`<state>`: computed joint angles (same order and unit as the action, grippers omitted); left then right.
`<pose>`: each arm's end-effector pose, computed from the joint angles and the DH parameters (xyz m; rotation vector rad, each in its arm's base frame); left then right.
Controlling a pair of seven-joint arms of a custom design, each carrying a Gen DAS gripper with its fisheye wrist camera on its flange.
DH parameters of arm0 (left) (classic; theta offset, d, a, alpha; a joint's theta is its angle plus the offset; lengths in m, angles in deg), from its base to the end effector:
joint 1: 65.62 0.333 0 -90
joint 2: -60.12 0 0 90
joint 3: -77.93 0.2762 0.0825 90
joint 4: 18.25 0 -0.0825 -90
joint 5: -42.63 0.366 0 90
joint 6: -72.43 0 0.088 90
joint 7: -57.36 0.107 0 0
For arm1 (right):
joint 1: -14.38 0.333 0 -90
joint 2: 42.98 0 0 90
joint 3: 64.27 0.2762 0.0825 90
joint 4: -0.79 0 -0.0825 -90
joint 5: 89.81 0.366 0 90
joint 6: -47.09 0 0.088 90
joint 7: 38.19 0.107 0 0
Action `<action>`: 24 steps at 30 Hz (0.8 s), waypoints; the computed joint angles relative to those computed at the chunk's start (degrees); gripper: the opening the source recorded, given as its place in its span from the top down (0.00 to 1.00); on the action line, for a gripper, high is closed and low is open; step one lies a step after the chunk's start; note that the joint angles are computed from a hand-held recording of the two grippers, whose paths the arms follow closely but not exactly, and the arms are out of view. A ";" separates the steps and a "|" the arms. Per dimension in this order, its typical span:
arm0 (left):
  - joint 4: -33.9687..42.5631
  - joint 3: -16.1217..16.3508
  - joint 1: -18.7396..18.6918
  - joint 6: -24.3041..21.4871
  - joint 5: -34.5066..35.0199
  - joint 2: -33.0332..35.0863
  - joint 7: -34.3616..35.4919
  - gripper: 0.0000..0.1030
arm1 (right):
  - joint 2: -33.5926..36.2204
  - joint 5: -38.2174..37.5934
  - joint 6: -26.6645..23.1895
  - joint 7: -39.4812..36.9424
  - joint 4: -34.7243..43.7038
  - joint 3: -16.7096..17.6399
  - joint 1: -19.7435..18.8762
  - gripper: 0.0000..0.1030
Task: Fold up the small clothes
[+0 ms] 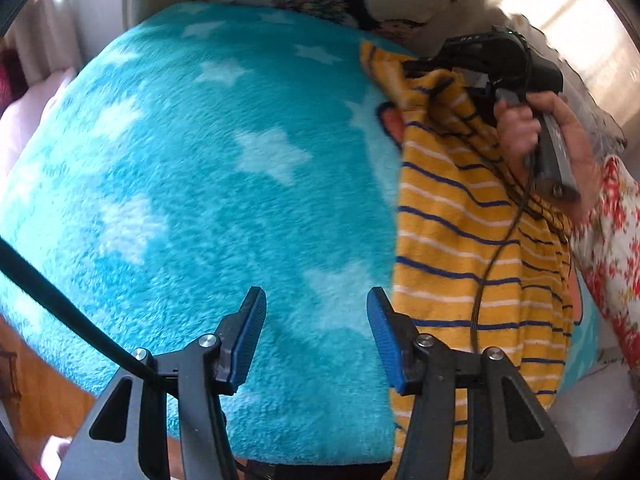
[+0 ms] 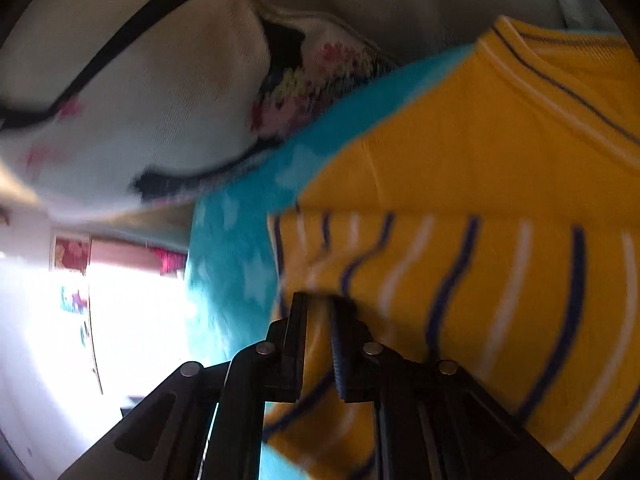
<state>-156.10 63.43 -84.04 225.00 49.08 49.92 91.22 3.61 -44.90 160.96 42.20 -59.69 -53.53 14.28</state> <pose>0.4154 -0.2740 0.3981 -2.3866 1.7403 -0.6391 0.7255 0.1332 0.3680 -1.6654 1.6739 0.6651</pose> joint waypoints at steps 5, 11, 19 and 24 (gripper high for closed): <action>-2.27 0.67 -0.22 -0.48 -2.26 -2.70 0.95 0.50 | -0.87 -1.32 2.74 1.45 -0.02 -0.60 1.65 0.84; -4.13 1.57 -0.31 1.06 -3.87 -4.05 1.89 0.50 | -16.66 5.66 3.28 -12.56 -20.83 0.62 -1.41 0.83; 1.29 1.46 -0.59 1.78 -5.17 0.75 5.99 0.50 | -29.39 6.00 1.72 -18.64 -41.48 -6.33 -0.56 0.90; 4.74 1.14 -0.38 1.76 -6.68 3.88 9.17 0.50 | -40.84 4.80 10.97 -23.71 -52.01 -12.31 -1.99 0.80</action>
<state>-151.37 64.58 -84.41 226.76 42.39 53.80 100.40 -37.23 -40.10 171.93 18.50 -111.71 -65.84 12.28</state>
